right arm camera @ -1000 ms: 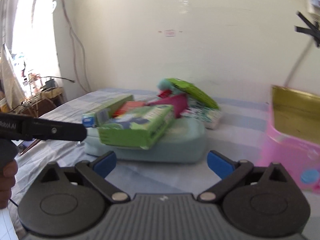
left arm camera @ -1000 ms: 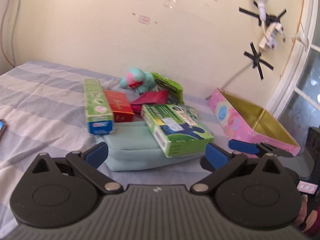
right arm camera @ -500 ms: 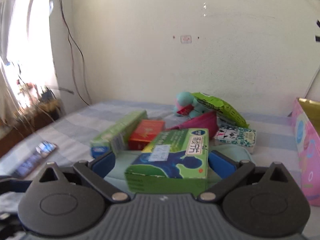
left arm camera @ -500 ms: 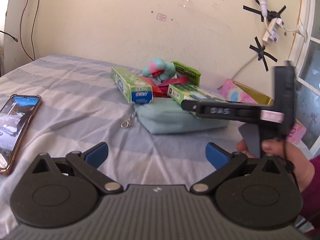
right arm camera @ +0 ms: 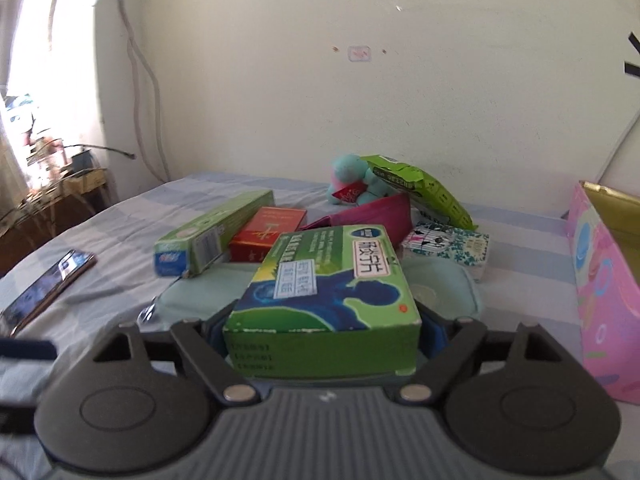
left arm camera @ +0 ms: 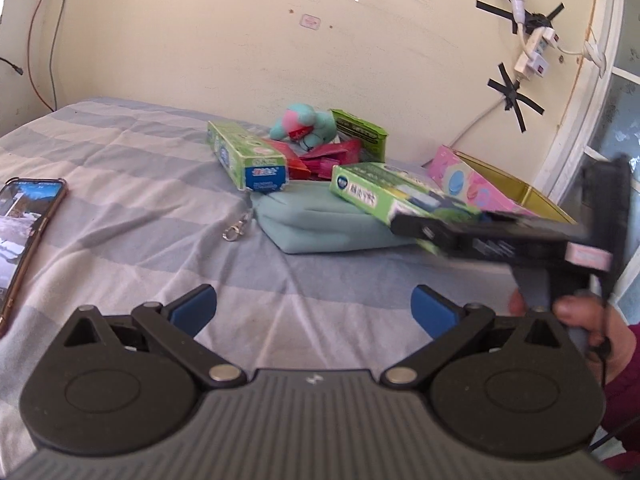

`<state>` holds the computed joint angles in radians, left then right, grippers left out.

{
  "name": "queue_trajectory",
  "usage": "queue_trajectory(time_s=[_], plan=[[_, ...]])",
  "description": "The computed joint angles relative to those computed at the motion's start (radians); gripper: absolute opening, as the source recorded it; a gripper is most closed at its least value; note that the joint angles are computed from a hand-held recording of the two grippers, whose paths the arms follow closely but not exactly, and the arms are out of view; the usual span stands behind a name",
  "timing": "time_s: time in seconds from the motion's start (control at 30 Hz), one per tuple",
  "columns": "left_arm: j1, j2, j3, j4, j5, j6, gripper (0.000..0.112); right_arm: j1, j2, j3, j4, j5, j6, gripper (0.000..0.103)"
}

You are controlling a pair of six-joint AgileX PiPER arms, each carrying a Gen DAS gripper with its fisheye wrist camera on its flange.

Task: Organize objects
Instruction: 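Grasp the green-and-white box with the right gripper and lift it, then carry the green-and-white box into the pink tin and open the right gripper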

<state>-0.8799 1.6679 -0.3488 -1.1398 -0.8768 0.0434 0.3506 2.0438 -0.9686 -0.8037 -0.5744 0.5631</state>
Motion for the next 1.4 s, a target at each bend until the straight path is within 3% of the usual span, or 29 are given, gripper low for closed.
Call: queue_trajectory(time_s=[0.1, 0.23, 0.4, 0.47, 0.53, 0.63, 0.77, 0.9, 1.0, 1.07, 1.1, 1.13, 1.2, 1.33, 1.4], plan=[[-0.002, 0.004, -0.023, 0.008, 0.022, 0.018, 0.103, -0.121, -0.024, 0.049, -0.300, -0.135, 0.145, 0.086], [0.008, 0.017, -0.071, 0.044, 0.072, 0.040, 0.103, -0.293, -0.060, 0.084, -0.628, -0.253, 0.267, 0.086], [0.038, 0.048, -0.159, 0.100, 0.164, 0.081, 0.103, -0.478, -0.079, 0.090, -0.861, -0.304, 0.360, 0.086], [0.053, 0.061, -0.207, 0.103, 0.208, 0.129, 0.103, -0.530, -0.099, 0.121, -0.822, -0.272, 0.304, 0.091], [0.069, 0.072, -0.246, 0.123, 0.245, 0.150, 0.103, -0.580, -0.120, 0.169, -0.700, -0.243, 0.209, 0.102], [0.102, 0.101, -0.321, 0.164, 0.319, 0.169, 0.103, -0.619, -0.156, 0.241, -0.487, -0.189, 0.053, 0.102], [0.135, 0.169, -0.446, 0.179, 0.431, 0.224, 0.103, -0.711, -0.135, 0.238, -0.589, -0.265, 0.149, 0.102], [0.177, 0.241, -0.570, 0.230, 0.552, 0.213, 0.103, -0.720, -0.128, 0.252, -0.632, -0.298, 0.133, 0.102], [0.206, 0.305, -0.670, 0.205, 0.647, 0.274, 0.088, -0.690, -0.107, 0.217, -0.686, -0.278, 0.180, 0.096], [0.196, 0.332, -0.723, 0.039, 0.653, 0.468, 0.078, -0.644, -0.093, 0.194, -0.700, -0.229, 0.206, 0.089], [0.193, 0.338, -0.750, -0.056, 0.667, 0.568, 0.078, -0.628, -0.091, 0.192, -0.685, -0.219, 0.191, 0.083], [0.182, 0.342, -0.770, -0.145, 0.642, 0.667, 0.077, -0.619, -0.090, 0.190, -0.689, -0.225, 0.182, 0.072], [0.161, 0.339, -0.815, -0.297, 0.582, 0.865, 0.077, -0.599, -0.097, 0.199, -0.627, -0.209, 0.124, 0.071], [0.170, 0.318, -0.903, -0.307, 0.572, 0.972, 0.077, -0.659, -0.107, 0.181, -0.579, -0.317, 0.127, 0.068], [0.175, 0.348, -0.999, -0.383, 0.575, 1.101, 0.077, -0.693, -0.116, 0.169, -0.531, -0.371, 0.101, 0.068]])
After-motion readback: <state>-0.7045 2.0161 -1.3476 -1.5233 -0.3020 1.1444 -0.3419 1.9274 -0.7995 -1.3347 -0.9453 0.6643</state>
